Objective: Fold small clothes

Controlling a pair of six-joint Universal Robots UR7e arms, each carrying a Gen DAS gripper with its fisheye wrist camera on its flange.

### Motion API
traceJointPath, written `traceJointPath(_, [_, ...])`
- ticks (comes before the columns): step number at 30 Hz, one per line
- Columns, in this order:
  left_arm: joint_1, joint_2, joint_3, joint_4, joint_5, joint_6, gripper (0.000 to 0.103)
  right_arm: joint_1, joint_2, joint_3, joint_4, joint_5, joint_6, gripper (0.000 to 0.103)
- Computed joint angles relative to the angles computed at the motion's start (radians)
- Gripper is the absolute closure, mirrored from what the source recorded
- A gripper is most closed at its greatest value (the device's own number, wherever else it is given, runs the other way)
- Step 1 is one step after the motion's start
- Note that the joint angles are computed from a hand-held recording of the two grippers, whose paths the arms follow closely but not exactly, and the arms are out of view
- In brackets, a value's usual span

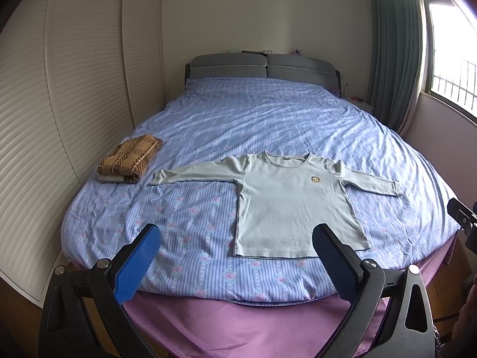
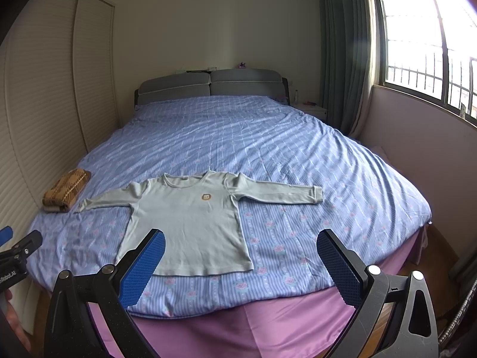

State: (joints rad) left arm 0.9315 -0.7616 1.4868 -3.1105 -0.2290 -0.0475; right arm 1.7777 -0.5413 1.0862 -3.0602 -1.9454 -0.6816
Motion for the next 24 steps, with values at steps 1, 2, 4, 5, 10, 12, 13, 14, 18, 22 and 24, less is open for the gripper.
traceJointPath(1, [0.000,0.001,-0.001,0.000,0.000,0.000,0.000,0.000,0.000,0.000,0.000,0.000,0.000,0.001])
traceJointPath(2, [0.000,0.001,-0.001,0.000,0.001,0.000,0.000,0.000,0.000,0.001,-0.002,0.000,-0.001,0.001])
traceJointPath(4, [0.000,-0.001,0.002,-0.002,0.000,0.001,0.000,0.000,-0.001,0.001,0.000,0.001,0.000,0.001])
traceJointPath(5, [0.000,0.000,0.002,-0.003,0.001,0.001,0.000,0.000,-0.001,0.001,0.000,0.000,0.000,0.001])
traceJointPath(10, [0.000,0.001,0.002,-0.005,0.001,0.003,0.000,-0.001,-0.002,0.004,-0.003,0.002,-0.001,0.001])
traceJointPath(12, [-0.001,-0.003,0.004,0.003,-0.002,-0.004,0.000,-0.001,-0.002,0.003,-0.003,0.002,-0.001,0.001])
traceJointPath(13, [-0.002,-0.003,0.003,0.007,-0.001,-0.007,0.000,-0.002,-0.002,0.003,-0.002,0.002,-0.001,0.001])
traceJointPath(14, [-0.002,-0.003,0.003,0.006,0.000,-0.005,0.000,-0.002,-0.002,0.003,-0.003,0.002,-0.001,0.001])
traceJointPath(18, [-0.003,-0.003,0.004,0.006,0.000,-0.007,0.000,-0.002,-0.003,0.004,-0.004,0.004,-0.001,0.001])
traceJointPath(22, [-0.002,-0.007,0.006,0.034,-0.003,-0.031,0.000,-0.003,-0.003,0.005,-0.005,0.003,-0.001,0.001])
traceJointPath(24, [-0.002,-0.008,0.007,0.044,-0.003,-0.039,0.000,0.003,-0.002,0.002,0.000,-0.005,0.004,0.001])
